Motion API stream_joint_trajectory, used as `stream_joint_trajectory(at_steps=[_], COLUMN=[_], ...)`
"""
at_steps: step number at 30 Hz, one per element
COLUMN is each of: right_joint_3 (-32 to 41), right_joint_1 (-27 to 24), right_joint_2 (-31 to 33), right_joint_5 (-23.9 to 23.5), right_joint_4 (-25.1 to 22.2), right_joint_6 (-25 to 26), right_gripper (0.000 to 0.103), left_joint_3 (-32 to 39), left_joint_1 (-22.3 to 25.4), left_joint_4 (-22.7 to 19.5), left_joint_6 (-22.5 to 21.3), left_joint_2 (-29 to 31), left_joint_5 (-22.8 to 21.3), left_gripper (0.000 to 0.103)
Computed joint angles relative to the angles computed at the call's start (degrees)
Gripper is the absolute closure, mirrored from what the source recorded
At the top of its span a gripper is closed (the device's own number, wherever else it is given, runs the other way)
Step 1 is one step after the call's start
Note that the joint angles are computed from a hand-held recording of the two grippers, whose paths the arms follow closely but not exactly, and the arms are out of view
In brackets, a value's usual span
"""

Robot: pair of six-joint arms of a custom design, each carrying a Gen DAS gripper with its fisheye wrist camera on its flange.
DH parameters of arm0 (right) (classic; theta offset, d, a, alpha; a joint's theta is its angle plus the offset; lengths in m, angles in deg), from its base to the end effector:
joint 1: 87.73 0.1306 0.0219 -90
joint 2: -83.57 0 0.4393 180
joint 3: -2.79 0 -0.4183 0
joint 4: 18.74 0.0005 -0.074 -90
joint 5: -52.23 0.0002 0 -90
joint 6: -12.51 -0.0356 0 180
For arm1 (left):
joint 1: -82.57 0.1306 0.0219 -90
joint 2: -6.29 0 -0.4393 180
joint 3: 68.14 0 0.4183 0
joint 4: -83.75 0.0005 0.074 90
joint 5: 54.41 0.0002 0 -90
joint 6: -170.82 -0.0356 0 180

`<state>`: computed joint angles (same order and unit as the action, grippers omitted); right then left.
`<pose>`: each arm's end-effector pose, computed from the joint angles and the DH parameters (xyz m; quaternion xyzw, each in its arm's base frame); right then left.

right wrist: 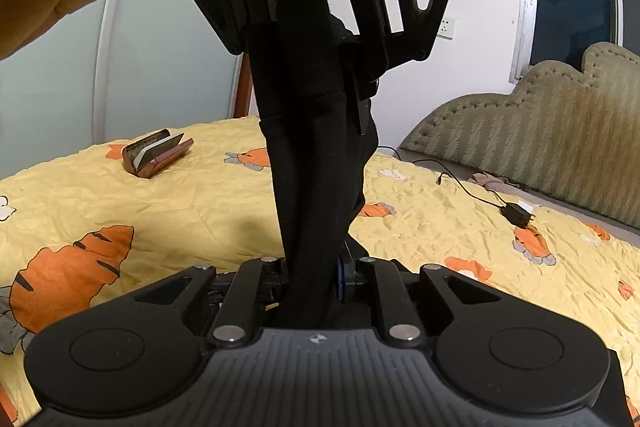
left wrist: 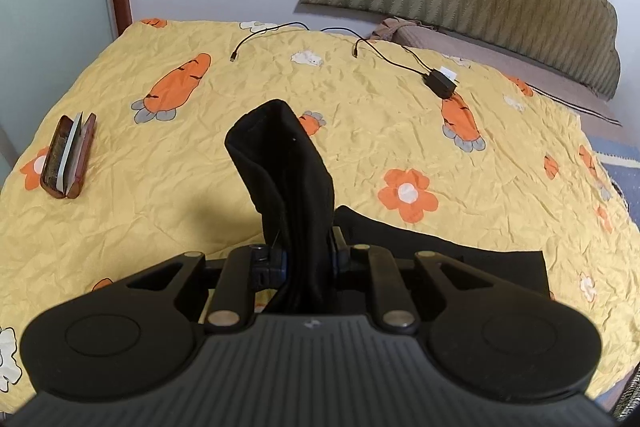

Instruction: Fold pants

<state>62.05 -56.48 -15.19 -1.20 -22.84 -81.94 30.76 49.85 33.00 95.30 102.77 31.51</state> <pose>0.3831 0.2071 0.3629 -0.0251 0.8221 -0.0993 0.5600 0.4740 -0.3021 0.5028 0.1355 0.9242 -0.1118 0.3390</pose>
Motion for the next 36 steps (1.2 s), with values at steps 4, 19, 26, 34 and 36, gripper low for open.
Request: stream_joint_trajectory(at_steps=[4,19,26,34,36], right_joint_3=[-0.66,-3.1,-4.05,-5.31,-5.76], right_joint_1=[-0.21,-1.64,-2.21,-3.17,-3.49], right_joint_2=[-0.63,-3.34,-4.29,-5.91,-6.54], right_joint_5=[0.13,-0.53,-0.85,-1.0,-1.18], right_joint_4=[0.0,0.17,0.29,-0.34,-0.6], right_joint_6=[-0.39,-1.72,-2.51,-3.55,-3.81], right_gripper=[0.088,0.088,0.088,0.088,0.088], left_joint_3=[0.26,1.37,1.96,3.02,3.09], left_joint_1=[-0.9,-3.32,-4.21,-5.58,-6.1], left_joint_4=[-0.24,-0.96,-1.42,-2.34,-2.35], left_joint_6=[-0.05,-0.41,-0.35,0.32,0.54], left_joint_2=[0.31,1.35,1.95,2.97,3.08], left_joint_5=[-0.54,-1.52,-1.93,-2.48,-2.65], left_gripper=[0.087,0.087,0.087,0.086,0.086])
